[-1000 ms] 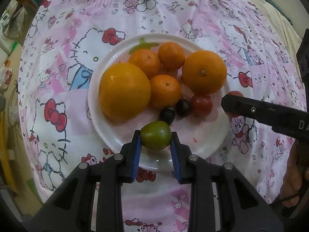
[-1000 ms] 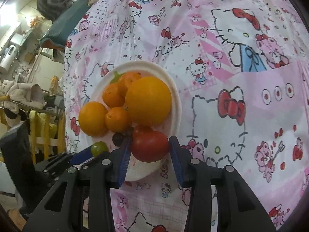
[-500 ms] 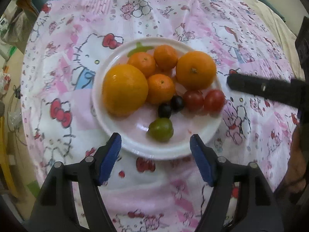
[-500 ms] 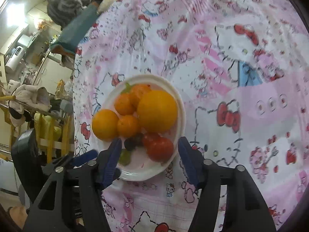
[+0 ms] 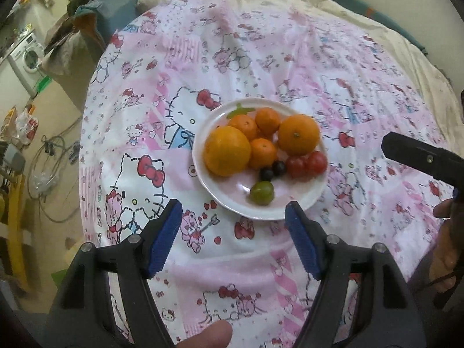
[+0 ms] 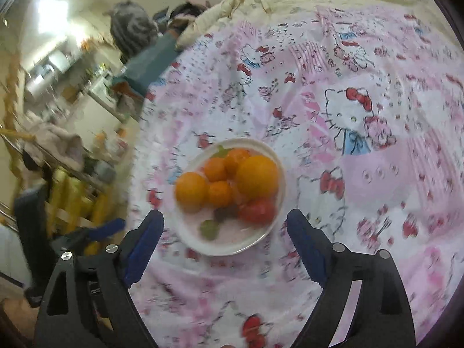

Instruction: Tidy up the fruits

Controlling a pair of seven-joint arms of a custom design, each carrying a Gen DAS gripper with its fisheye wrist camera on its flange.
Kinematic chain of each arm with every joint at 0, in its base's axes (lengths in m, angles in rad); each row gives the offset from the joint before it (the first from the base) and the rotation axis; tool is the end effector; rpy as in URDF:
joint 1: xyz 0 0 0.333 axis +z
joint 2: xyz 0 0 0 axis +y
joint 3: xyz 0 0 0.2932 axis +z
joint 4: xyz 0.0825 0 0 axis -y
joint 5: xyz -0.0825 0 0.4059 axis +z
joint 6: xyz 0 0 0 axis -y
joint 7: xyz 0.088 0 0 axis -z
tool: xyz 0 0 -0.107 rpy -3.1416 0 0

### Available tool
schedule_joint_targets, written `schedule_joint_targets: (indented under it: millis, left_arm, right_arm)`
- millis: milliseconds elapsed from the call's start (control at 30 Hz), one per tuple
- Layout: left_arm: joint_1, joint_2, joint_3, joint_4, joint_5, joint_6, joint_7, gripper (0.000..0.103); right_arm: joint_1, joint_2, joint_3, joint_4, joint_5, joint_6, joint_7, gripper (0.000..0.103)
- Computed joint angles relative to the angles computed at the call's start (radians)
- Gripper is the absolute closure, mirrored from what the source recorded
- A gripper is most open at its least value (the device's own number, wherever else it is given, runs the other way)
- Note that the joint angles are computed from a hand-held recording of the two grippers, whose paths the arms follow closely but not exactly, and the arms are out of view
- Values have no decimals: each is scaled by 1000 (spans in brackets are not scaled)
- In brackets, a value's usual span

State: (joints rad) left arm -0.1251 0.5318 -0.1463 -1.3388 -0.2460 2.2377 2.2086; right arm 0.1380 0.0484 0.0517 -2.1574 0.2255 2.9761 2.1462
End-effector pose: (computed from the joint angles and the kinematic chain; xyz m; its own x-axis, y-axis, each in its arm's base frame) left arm 0.7288 -0.1865 0.4392 -0.6950 -0.7176 0.0458 -0.6560 0.6068 -0.4489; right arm 0.6010 0.0994 0.4306 -0.3536 -0.7770 -0.5208 -0.6433 0.6062 -0.4676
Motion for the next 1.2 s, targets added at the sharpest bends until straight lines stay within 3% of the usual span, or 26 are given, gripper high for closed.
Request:
schedule_joint_targets:
  millis: [133, 233, 333, 467, 567, 633, 800, 967, 1200]
  left_arm:
    - [34, -72, -18, -94, -66, 61, 52, 33]
    - [50, -124, -20, -168, -110, 123, 75, 32]
    - [61, -167, -17, -233, -136, 165, 99, 24]
    - [85, -228, -22, -326, -198, 233, 171, 23]
    - [104, -249, -29, -355, -272, 259, 212, 12]
    - [108, -251, -26, -361, -297, 265, 220, 7]
    - [107, -226, -19, -344, -301, 273, 196, 7]
    - [84, -249, -21, -414, -302, 434, 218, 1]
    - [81, -222, -22, -382, -285, 418, 178, 0]
  right_arm:
    - [22, -51, -23, -45, -231, -25, 215, 14]
    - [20, -83, -24, -60, -514, -77, 460, 14]
    - [14, -113, -9, -71, -745, -113, 665, 9]
    - [9, -143, 10, -87, -936, -149, 839, 5]
    - [11, -158, 28, -89, -1066, -193, 963, 4]
    - [21, -157, 34, -82, -1106, -226, 999, 3]
    - [51, -120, 34, -42, -1178, -292, 1033, 3]
    - [68, -103, 22, -26, -1221, -328, 1071, 0]
    - [69, -96, 9, -23, -1229, -319, 1088, 0]
